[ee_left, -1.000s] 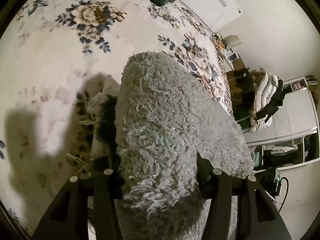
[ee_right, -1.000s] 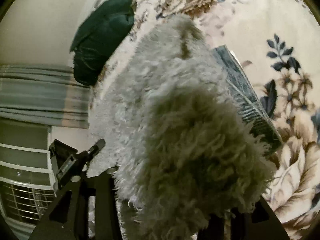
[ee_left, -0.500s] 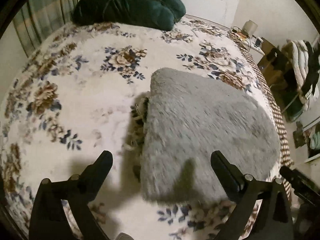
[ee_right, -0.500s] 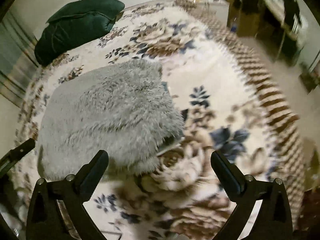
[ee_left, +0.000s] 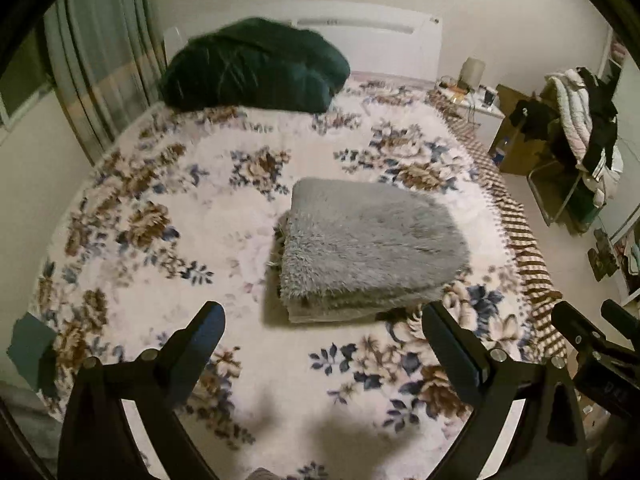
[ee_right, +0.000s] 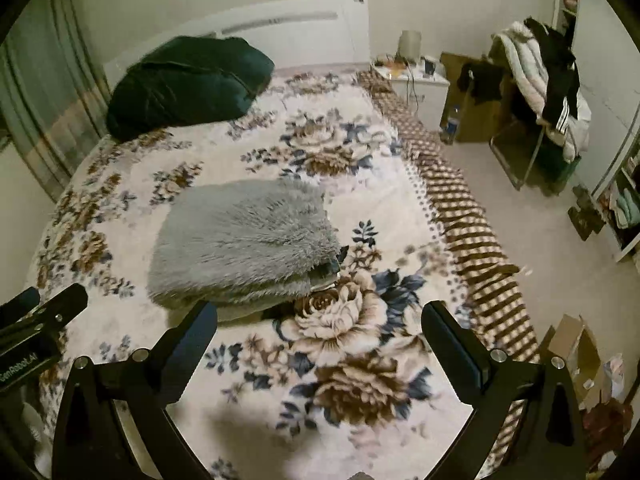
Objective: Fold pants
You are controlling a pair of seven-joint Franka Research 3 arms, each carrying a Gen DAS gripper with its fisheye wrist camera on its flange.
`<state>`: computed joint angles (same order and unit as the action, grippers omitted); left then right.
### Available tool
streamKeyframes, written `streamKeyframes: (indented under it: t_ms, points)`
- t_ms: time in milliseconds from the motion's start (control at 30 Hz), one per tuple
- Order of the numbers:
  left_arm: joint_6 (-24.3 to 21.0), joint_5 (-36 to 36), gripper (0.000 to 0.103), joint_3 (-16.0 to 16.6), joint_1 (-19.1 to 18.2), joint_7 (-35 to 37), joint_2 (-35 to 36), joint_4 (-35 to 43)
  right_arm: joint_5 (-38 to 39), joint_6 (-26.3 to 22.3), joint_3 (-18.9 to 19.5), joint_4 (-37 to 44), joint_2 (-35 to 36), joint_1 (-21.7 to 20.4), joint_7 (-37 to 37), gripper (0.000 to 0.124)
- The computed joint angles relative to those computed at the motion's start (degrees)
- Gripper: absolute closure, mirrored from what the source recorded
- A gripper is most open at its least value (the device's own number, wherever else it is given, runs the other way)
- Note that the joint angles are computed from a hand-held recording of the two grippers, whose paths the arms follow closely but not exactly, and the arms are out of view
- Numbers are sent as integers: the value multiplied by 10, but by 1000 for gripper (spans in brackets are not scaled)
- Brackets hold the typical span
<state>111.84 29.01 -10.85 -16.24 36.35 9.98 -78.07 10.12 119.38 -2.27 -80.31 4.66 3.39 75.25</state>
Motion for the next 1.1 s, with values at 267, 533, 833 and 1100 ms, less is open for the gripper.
streamKeyframes:
  t_ms: [267, 533, 833, 1100]
  points:
    - [-100, 61, 2, -33, -50, -42, -49, 46, 62, -81, -25, 12, -111, -26, -57, 21]
    - [-219, 142, 2, -64, -120, -79, -43, 141, 124, -170, -64, 76, -166, -46, -108, 21]
    - [-292, 197, 0, -61, -194, -94, -11, 235, 177, -266, -110, 203, -147, -73, -131, 21]
    - [-319, 219, 0, -45, -228, -87, 0, 261, 211, -320, -118, 298, -107, -104, -138, 21]
